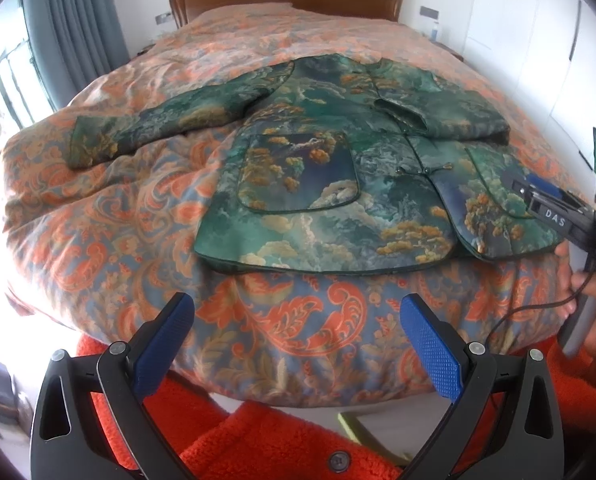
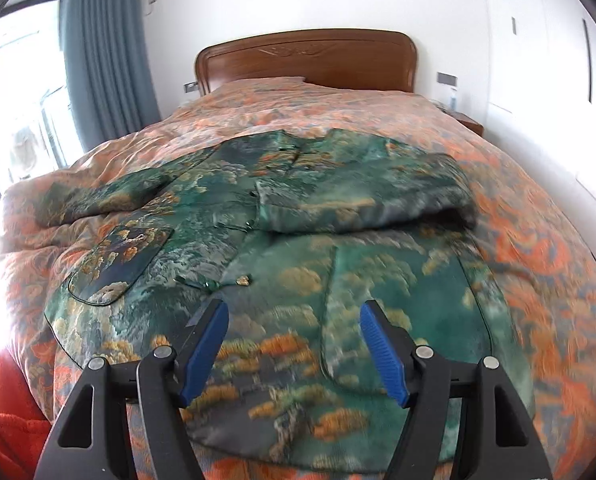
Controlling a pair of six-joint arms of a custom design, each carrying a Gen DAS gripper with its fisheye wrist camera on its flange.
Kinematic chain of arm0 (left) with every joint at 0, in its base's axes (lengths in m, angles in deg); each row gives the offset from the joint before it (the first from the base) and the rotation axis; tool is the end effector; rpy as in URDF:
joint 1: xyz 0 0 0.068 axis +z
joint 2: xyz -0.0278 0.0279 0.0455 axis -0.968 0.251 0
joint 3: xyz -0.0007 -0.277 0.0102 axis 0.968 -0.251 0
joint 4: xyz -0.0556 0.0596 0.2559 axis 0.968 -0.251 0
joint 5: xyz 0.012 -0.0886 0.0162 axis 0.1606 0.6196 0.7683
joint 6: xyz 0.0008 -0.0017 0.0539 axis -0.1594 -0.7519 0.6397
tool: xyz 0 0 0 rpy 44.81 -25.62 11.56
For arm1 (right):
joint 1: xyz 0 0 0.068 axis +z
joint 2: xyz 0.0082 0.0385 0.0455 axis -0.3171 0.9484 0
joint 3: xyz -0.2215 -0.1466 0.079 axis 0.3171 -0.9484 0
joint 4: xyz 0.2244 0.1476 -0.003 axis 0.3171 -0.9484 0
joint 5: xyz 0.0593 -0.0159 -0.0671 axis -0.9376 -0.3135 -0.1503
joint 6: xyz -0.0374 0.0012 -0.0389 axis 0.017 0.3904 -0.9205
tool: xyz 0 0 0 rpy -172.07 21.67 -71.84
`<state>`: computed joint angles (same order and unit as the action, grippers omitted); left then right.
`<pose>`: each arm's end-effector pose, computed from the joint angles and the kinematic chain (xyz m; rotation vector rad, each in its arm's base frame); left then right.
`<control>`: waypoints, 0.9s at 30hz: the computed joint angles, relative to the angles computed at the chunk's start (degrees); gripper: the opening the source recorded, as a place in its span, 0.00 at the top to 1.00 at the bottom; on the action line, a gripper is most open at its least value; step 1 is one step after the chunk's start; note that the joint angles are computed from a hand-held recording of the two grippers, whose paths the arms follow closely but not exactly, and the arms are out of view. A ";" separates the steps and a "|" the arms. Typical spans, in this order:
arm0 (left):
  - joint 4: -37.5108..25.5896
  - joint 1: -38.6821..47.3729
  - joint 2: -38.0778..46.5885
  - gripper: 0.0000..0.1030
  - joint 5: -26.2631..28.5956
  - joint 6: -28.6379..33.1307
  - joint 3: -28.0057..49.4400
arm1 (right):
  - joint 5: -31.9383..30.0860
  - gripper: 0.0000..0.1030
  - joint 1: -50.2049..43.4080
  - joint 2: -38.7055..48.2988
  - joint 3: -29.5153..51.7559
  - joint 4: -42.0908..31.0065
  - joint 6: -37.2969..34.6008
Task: Fold large clothes
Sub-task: 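Lay the sleeve across the jacket body, open the right tool, withdraw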
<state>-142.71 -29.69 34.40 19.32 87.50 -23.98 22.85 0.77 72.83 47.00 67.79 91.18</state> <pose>0.0772 0.0608 0.2768 -0.1497 2.5183 0.0517 0.3183 0.1103 0.1965 -0.2742 2.2487 0.1937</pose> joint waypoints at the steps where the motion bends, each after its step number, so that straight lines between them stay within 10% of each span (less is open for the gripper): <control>1: -0.10 -0.08 -0.20 0.01 -0.01 0.01 -0.06 | 0.13 0.32 -0.13 -0.44 -0.49 0.09 0.28; 27: -0.12 0.95 0.41 0.01 0.25 0.59 -0.28 | 3.77 0.32 4.26 -3.87 -2.76 0.86 2.13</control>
<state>-142.83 -28.75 34.81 19.57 88.09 -24.27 26.63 5.03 68.96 44.23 68.66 93.31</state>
